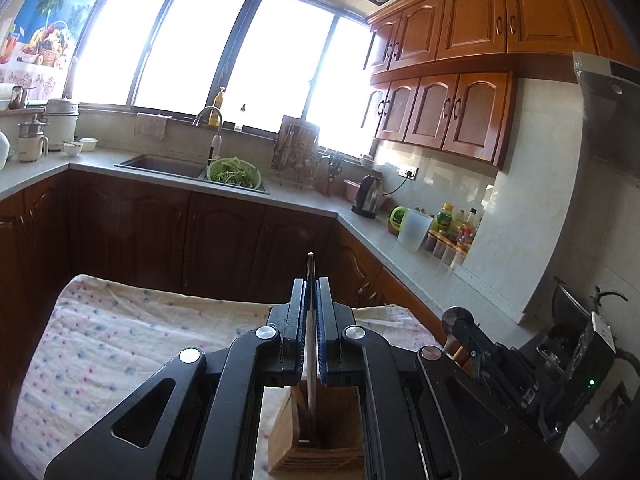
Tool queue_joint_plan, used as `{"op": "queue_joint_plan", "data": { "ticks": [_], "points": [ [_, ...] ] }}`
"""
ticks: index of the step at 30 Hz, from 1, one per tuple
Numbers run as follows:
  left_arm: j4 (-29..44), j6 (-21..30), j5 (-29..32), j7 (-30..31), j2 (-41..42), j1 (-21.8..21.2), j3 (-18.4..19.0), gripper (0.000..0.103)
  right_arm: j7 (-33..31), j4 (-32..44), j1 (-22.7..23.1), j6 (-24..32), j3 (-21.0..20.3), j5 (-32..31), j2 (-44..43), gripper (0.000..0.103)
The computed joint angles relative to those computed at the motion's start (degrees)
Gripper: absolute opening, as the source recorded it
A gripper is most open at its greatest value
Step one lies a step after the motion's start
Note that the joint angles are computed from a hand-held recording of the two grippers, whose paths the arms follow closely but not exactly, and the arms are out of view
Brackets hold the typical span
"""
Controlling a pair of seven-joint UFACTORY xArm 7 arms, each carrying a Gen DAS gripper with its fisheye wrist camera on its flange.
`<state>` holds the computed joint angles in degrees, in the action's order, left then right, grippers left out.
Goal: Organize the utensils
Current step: 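Open the left gripper to drop the metal chopstick into the holder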
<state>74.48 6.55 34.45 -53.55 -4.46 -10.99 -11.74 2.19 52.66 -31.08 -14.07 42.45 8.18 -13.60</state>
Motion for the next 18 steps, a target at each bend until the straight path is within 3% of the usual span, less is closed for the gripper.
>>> {"op": "queue_joint_plan", "data": {
  "ticks": [3, 7, 10, 11, 13, 18],
  "points": [
    [-1.55, -0.38, 2.15, -1.62, 0.02, 0.16, -0.36, 0.004, -1.32, -2.34, -2.62, -1.92, 3.40, 1.37, -1.21, 0.003],
    [-3.48, -0.19, 5.89, -4.69, -0.26, 0.56, -1.07, 0.004, -2.73, -4.23, -1.65, -1.98, 2.95, 3.11, -1.68, 0.003],
    [-4.95, -0.69, 5.13, -4.31, -0.48, 0.21, -0.87, 0.004, -2.60, -5.60, 0.09, -0.96, 1.04, 3.50, -2.20, 0.003],
    [-5.25, -1.04, 7.69, -6.46, -0.84, 0.99, -1.39, 0.004, -2.21, -5.95, 1.03, -0.56, -0.13, 3.24, -2.28, 0.003],
    [-5.68, -0.95, 8.16, -6.30, -1.41, 1.14, -1.53, 0.004, -1.09, -6.64, 4.85, 0.78, -4.23, 2.10, -2.28, 0.003],
    [-5.09, 0.89, -0.74, 3.88, -1.13, -1.30, -0.37, 0.005, 1.15, -6.51, 10.70, 3.81, -10.84, -2.30, -2.13, 0.003]
  ]
}}
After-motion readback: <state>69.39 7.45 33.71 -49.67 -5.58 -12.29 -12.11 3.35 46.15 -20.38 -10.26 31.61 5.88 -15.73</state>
